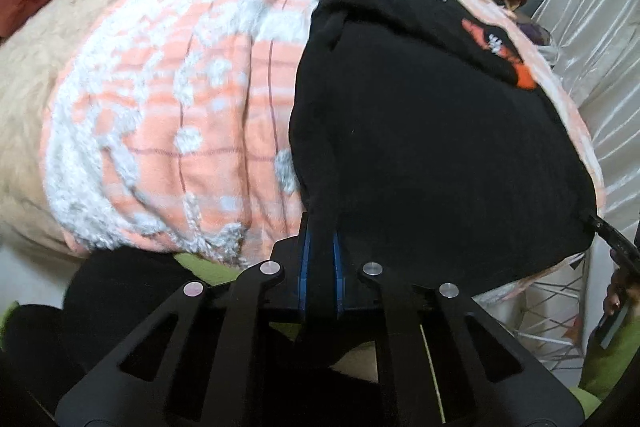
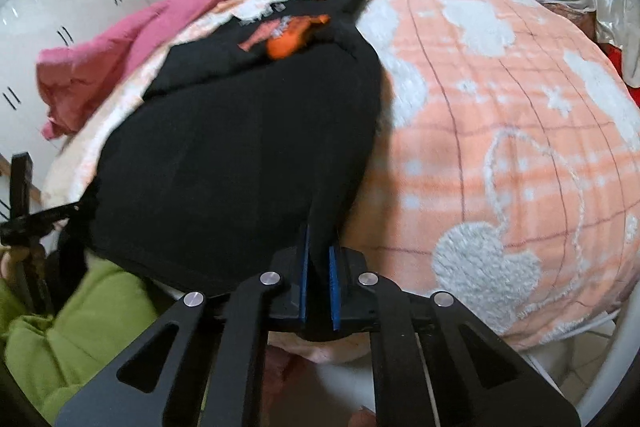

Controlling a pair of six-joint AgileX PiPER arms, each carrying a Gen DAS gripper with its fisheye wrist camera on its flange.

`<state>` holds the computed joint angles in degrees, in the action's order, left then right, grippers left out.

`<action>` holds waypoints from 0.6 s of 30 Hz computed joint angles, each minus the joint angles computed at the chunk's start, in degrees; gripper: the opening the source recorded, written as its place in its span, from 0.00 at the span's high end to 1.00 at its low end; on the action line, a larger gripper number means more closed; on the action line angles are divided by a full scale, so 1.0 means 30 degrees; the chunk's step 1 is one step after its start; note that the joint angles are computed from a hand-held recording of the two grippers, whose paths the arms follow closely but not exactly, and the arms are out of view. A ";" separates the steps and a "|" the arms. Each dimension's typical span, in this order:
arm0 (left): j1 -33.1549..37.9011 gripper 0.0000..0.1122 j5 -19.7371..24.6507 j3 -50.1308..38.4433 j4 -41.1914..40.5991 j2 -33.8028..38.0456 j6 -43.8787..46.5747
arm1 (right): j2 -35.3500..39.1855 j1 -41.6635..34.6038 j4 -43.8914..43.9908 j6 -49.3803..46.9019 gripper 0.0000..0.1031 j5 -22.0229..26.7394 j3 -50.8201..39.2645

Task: Fold small clothes
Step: 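Lift the hem with both tools and fold it toward the collar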

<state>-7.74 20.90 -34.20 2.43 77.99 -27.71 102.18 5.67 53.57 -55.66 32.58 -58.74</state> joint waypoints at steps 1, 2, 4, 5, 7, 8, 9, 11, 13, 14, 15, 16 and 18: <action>-0.0077 0.97 0.0031 0.0041 0.0132 -0.0392 -0.0107 | -0.0099 -0.0034 0.0320 -0.0290 0.93 0.0091 -0.0093; -0.0090 0.97 0.0063 0.0046 0.0044 -0.0751 -0.0025 | -0.0239 -0.0160 0.0761 -0.0731 0.93 0.0241 -0.0129; 0.0046 0.97 0.0297 -0.0120 -0.0311 -0.1443 0.0436 | -0.0378 -0.0373 0.1797 -0.1431 0.93 0.0575 -0.0474; 0.0061 0.97 0.0365 -0.0192 -0.0266 -0.1620 0.0410 | -0.0387 -0.0446 0.2190 -0.1580 0.93 0.0675 -0.0731; 0.0448 0.97 0.0574 -0.0537 -0.0552 -0.2164 0.0909 | -0.0503 -0.0752 0.3208 -0.2188 0.93 0.0910 -0.1261; 0.0804 0.97 0.0710 -0.0808 -0.0845 -0.2420 0.1325 | -0.0540 -0.0854 0.3618 -0.2446 0.93 0.0978 -0.1491; 0.0990 0.97 0.0780 -0.1114 -0.1040 -0.2474 0.1553 | -0.0545 -0.0884 0.3864 -0.2523 0.93 0.0996 -0.1785; 0.1292 0.97 0.0895 -0.1827 -0.0640 -0.2483 0.1307 | -0.0525 -0.0915 0.4608 -0.2835 0.93 0.1079 -0.2428; 0.1640 0.97 0.0867 -0.2480 -0.0589 -0.2377 0.1453 | -0.0469 -0.0783 0.5004 -0.2984 0.93 0.0988 -0.3127; 0.1790 0.97 0.0856 -0.2802 -0.0684 -0.2231 0.1621 | -0.0419 -0.0721 0.5127 -0.3038 0.93 0.0930 -0.3433; 0.1903 0.97 0.0844 -0.3287 -0.0570 -0.1952 0.1598 | -0.0304 -0.0705 0.5290 -0.3153 0.93 0.0922 -0.3774; 0.1994 0.97 0.0846 -0.3653 -0.0516 -0.1702 0.1642 | -0.0080 -0.0578 0.5520 -0.3281 0.93 0.0748 -0.4261; 0.2165 0.97 0.0788 -0.4451 -0.0486 -0.1152 0.1770 | 0.0100 -0.0556 0.5680 -0.3201 0.93 0.0598 -0.4803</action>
<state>-1.24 23.26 -47.55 0.97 74.54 -22.40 102.48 4.00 70.61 -65.27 34.37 -73.15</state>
